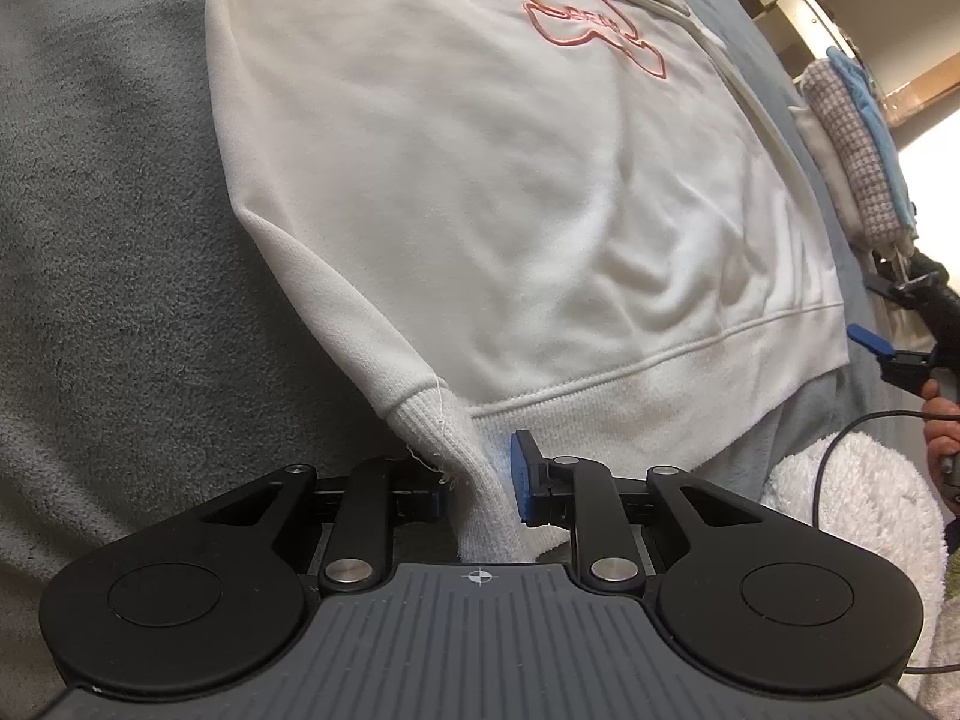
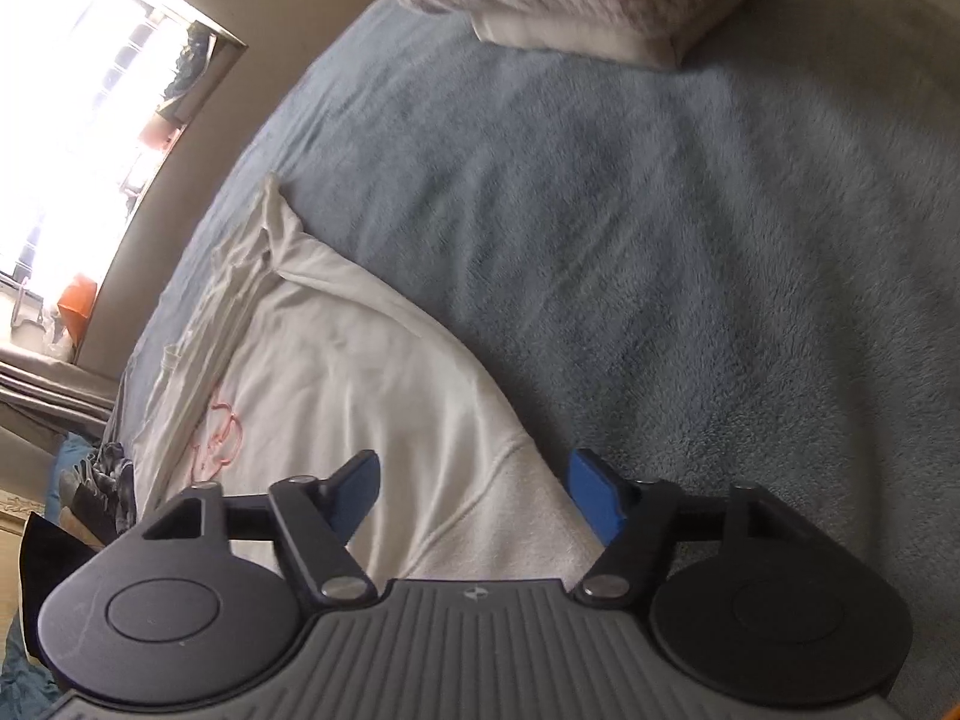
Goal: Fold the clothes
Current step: 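Keep the hem corner in the left gripper while the right gripper moves away, then close the right gripper on the sweatshirt edge while the left gripper holds the hem corner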
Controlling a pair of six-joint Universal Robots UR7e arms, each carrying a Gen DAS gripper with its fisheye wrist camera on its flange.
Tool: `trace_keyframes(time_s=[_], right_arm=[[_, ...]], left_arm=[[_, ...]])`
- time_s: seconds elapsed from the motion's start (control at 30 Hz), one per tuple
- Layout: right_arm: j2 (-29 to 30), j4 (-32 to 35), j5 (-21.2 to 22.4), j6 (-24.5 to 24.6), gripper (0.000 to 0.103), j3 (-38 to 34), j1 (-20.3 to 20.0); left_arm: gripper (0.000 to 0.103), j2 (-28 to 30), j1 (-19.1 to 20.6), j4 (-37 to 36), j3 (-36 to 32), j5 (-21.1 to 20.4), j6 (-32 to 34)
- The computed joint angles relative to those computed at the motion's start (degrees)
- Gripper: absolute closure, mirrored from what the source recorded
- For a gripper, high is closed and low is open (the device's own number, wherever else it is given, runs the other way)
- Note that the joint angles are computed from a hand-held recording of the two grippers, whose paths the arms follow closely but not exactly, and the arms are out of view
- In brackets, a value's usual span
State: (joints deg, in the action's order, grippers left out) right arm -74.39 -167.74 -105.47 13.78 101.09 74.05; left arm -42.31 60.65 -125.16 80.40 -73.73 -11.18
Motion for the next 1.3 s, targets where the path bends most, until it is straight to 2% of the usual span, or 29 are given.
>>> trace_keyframes(time_s=[0.13,0.33,0.47,0.63,0.73,0.87,0.9,1.23,1.3], right_arm=[[-0.05,2.0,1.16,1.39,0.039,0.68,-1.36],[-1.98,-0.94,5.74,2.89,0.041,3.78,-3.28],[-1.83,-4.68,9.26,5.78,0.041,4.15,-4.95],[-1.87,-4.91,12.93,7.07,0.043,5.38,-6.14],[-2.7,-4.64,14.58,7.62,0.052,7.08,-6.35],[-3.31,-5.39,15.95,8.55,0.074,8.95,-6.68],[-3.22,-6.05,15.78,8.45,0.076,9.22,-6.62],[-1.09,-10.65,16.85,10.95,0.079,9.66,-7.39],[-0.71,-11.03,14.83,10.51,0.089,9.46,-6.64]], left_arm=[[0.083,0.09,0.03,-0.21,0.08,-0.05,-0.33],[0.083,0.18,-0.05,-0.3,0.08,0.23,-0.12],[0.083,0.04,0.12,-0.68,0.28,-0.1,-0.55],[0.083,-0.01,0.21,-0.96,0.44,-0.29,-0.81],[0.083,0.04,0.27,-1.02,0.41,-0.37,-0.79],[0.083,-0.09,0.36,-1.46,0.71,-0.7,-0.88],[0.083,-0.13,0.38,-1.46,0.75,-0.82,-0.83],[0.082,-0.48,0.85,-1.49,1.05,-2.35,-0.41],[0.082,-0.59,0.76,-1.9,1.35,-2.17,0.11]])
